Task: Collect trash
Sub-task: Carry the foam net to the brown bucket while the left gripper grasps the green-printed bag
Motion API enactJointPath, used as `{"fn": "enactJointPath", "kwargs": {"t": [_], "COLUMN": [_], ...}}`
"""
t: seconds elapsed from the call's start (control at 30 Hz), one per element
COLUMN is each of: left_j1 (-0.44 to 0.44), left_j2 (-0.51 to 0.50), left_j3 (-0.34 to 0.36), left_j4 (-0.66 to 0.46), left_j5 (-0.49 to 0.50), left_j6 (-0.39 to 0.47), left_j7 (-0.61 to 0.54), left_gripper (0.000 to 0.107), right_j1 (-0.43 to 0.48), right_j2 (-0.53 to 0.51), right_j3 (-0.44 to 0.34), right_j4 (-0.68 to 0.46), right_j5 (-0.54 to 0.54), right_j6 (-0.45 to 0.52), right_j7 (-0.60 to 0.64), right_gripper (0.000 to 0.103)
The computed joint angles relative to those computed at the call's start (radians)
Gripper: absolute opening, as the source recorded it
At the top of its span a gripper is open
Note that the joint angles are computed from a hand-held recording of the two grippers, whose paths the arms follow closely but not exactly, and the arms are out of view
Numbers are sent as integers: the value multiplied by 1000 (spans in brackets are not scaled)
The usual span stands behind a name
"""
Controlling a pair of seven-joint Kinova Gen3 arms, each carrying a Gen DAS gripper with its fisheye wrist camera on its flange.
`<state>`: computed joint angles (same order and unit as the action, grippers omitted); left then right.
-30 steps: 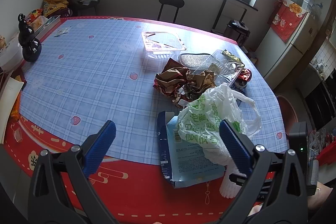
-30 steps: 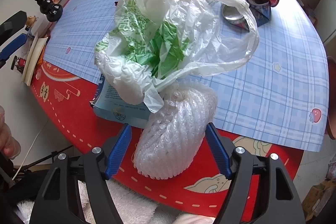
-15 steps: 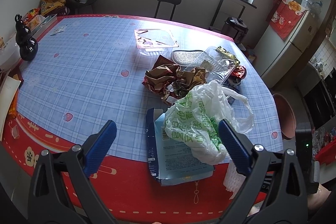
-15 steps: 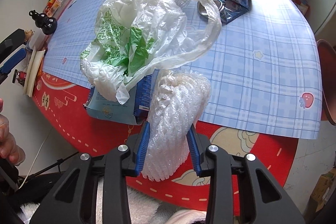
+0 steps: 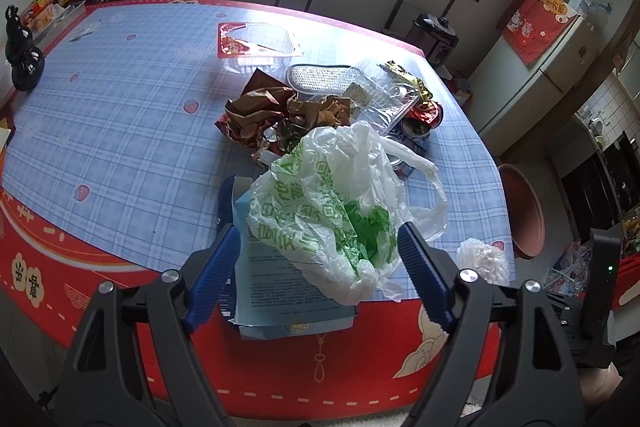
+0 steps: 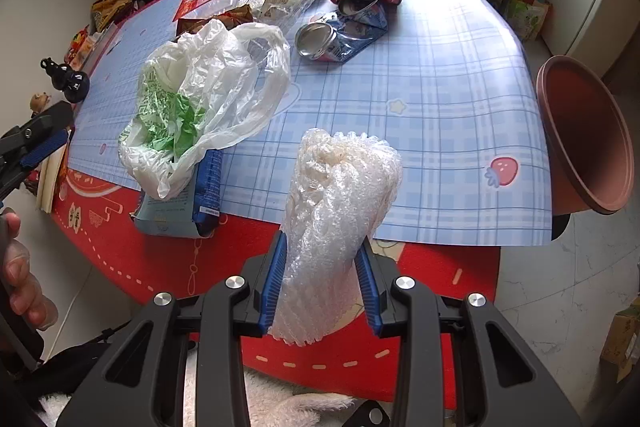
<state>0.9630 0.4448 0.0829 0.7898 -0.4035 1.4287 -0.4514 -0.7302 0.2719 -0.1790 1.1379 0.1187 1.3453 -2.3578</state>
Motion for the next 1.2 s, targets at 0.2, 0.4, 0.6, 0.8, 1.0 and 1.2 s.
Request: {"fn": "enactJointPath", "kwargs": {"t": [0.2, 0.4, 0.6, 0.8, 1.0, 1.2], "left_j1": [-61, -146, -247, -340, -357, -388], "left_j2": [22, 30, 24, 0, -15, -94], "left_j3": [13, 29, 67, 98, 94, 94], "left_j4": [49, 105, 195, 298, 267, 314], "left_j5": [94, 198, 341, 486, 461, 445], "left_j6": [-62, -115, -221, -337, -291, -373], "left_j7": [42, 51, -7, -131, -235, -363], "left_gripper": [79, 79, 79, 46, 27, 25], "right_j1": [-19, -42, -71, -151, -245, -337], "right_j2": [-50, -65, -24, 35, 102, 176], "right_j3": [7, 0, 2, 26, 69, 126], "right_j4": [32, 34, -25, -119, -235, -357], "right_j5": [99, 197, 234, 319, 404, 476], "right_j6": [-5, 18, 72, 155, 246, 335], "right_j7": [-30, -93, -127, -167, -189, -225], "right_gripper": [34, 34, 34, 34, 34, 34]}}
